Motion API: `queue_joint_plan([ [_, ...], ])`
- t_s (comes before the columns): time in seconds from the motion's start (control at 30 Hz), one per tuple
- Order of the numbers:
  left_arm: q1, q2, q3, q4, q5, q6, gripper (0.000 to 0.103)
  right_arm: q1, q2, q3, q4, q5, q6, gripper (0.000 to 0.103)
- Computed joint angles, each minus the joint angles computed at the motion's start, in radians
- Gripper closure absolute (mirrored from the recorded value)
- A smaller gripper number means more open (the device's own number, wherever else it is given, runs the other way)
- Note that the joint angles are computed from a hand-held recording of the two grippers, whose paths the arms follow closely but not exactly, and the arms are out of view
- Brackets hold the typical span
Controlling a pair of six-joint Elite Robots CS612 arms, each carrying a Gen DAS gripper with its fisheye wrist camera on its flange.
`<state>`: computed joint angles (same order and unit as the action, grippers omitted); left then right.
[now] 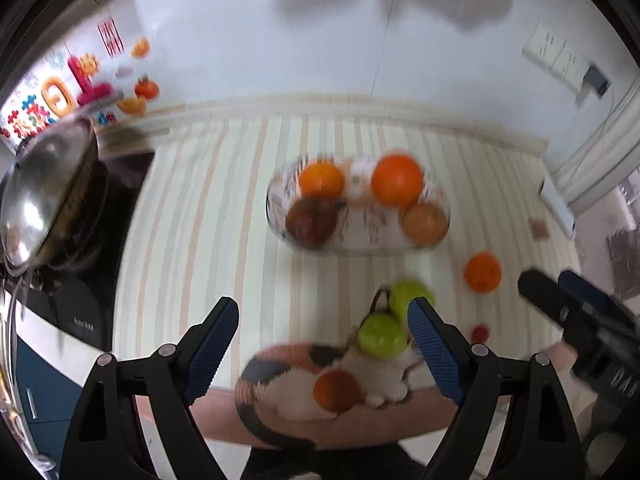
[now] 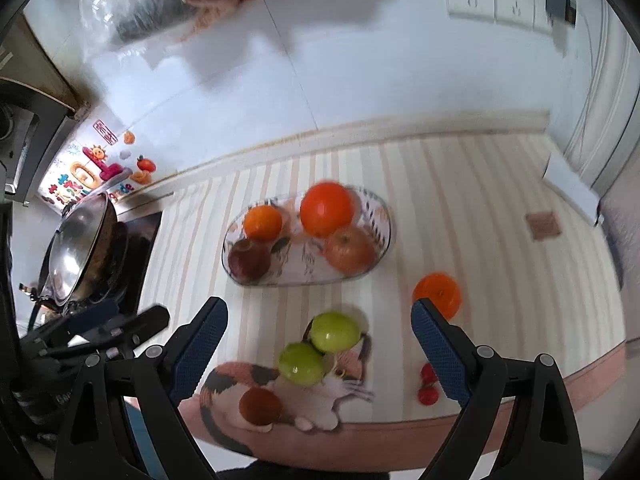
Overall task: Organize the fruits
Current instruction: 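Grasp a brown fruit with the left gripper while the right gripper grasps a green apple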
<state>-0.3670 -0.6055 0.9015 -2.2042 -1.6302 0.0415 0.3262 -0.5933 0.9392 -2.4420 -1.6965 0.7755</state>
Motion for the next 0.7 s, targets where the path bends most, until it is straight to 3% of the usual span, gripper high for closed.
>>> queue_joint_plan([
  [0.07, -0.004, 0.012, 0.001, 0.061, 0.018, 0.02, 0.017, -0.007, 0.01, 0.01, 0.008, 0.041, 0.019, 0.028],
  [0.2, -0.005, 0.059, -0.038, 0.241, 0.009, 0.043, 0.017, -0.024, 0.034, 0.023, 0.009, 0.137, 0.049, 0.033],
  [0.3, 0.001, 0.109, -0.094, 0.396, -0.052, 0.018, 0.017, -0.033, 0.059, 0.018, 0.012, 0.192, 0.071, 0.033],
  [0.4, 0.001, 0.145, -0.125, 0.475, -0.095, -0.013, 0.017, -0.047, 0.089, 0.004, 0.011, 0.266, 0.103, 0.033],
  [0.47, -0.001, 0.157, -0.129, 0.48, -0.106, -0.033, 0.032, -0.053, 0.112, -0.013, 0.017, 0.294, 0.127, 0.033],
  [0.5, -0.004, 0.16, -0.125, 0.472, -0.093, -0.043, 0.05, -0.055, 0.124, -0.025, 0.024, 0.305, 0.133, 0.033],
  [0.7, -0.007, 0.147, -0.097, 0.38, -0.031, -0.052, 0.05, -0.064, 0.215, -0.154, 0.104, 0.349, 0.142, 0.033],
])
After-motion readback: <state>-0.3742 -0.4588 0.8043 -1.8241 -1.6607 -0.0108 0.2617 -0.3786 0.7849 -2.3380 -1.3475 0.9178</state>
